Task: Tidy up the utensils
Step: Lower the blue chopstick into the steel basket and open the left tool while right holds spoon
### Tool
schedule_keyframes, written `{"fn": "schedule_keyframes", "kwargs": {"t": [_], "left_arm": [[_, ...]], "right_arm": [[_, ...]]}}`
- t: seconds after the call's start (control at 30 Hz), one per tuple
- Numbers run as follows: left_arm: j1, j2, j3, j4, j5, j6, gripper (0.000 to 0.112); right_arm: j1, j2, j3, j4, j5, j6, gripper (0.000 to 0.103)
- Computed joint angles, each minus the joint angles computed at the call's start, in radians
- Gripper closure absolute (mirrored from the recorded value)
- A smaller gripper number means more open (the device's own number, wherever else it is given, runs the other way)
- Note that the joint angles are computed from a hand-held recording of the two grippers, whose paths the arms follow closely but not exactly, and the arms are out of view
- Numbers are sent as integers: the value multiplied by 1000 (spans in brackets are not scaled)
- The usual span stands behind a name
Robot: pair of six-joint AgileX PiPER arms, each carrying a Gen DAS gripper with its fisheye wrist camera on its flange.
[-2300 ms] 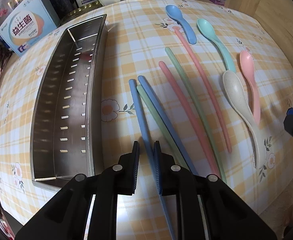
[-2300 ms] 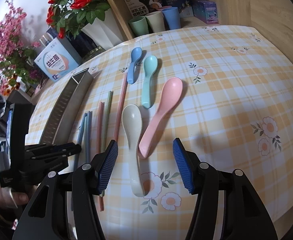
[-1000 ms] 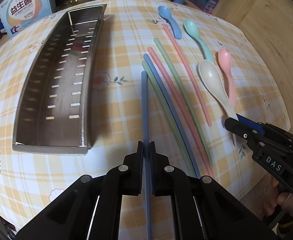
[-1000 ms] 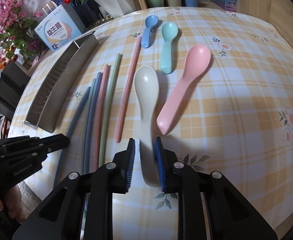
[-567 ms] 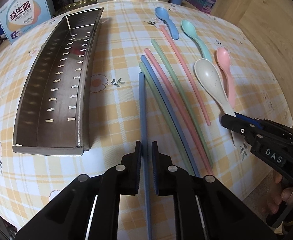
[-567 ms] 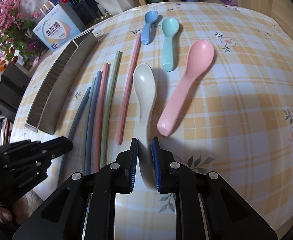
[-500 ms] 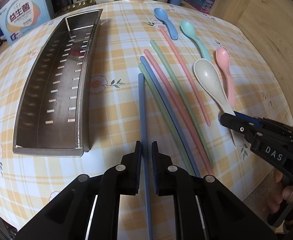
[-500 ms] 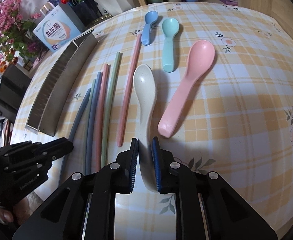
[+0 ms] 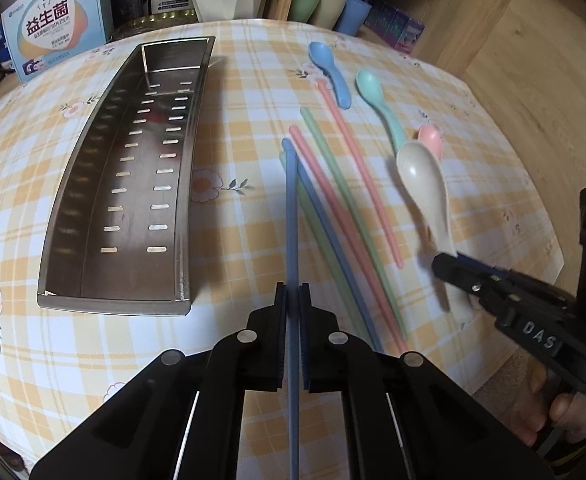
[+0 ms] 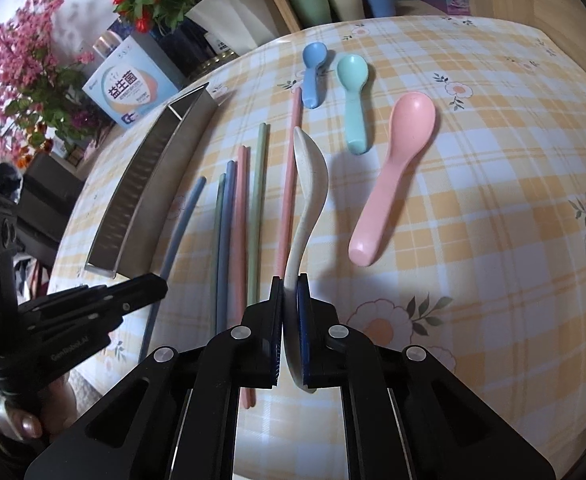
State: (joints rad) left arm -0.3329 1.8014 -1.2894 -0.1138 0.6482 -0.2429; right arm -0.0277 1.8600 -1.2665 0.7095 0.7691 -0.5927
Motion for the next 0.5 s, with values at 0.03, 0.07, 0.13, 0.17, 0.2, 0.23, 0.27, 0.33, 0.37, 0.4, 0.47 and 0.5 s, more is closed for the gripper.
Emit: {"fn": "schedule_keyframes", "kwargs": {"t": [0.03, 0.07, 0.13, 0.17, 0.2, 0.23, 0.27, 0.33, 0.37, 0.4, 0.47, 0.5], "left_arm": [[4, -1, 3, -13, -3, 11, 107], [7, -4, 5, -25, -5, 18, 107], [16, -15, 10, -46, -12, 32, 107], [21, -23, 14, -54, -15, 37, 107], [28, -29, 15, -66, -18, 46, 107], [40, -39, 14, -86, -18, 60, 107], [48, -49, 14, -97, -18, 69, 107], [70, -68, 5, -117, -18, 93, 107], [83, -79, -5, -117, -14, 95, 107], [96, -93, -7, -120, -13, 96, 107], [129, -106, -22, -141, -3, 114, 107], [145, -108, -38, -141, 11, 117, 107]], "right_arm": [[2, 0, 1, -1, 1, 6, 96], [2, -1, 3, -4, -1, 11, 96], [3, -9, 8, -6, -6, 18, 96], [2, -12, 9, -5, -9, 19, 96], [0, -17, 12, -2, -11, 18, 96], [-1, -20, 12, -1, -13, 19, 96], [-3, -20, 10, 0, -12, 18, 96], [-6, -21, 3, 2, -13, 23, 96], [-7, -22, 3, 4, -14, 22, 96], [-9, -22, 0, 6, -15, 23, 96], [-13, -21, -5, 8, -18, 26, 96], [-14, -22, -5, 7, -22, 29, 96]]}}
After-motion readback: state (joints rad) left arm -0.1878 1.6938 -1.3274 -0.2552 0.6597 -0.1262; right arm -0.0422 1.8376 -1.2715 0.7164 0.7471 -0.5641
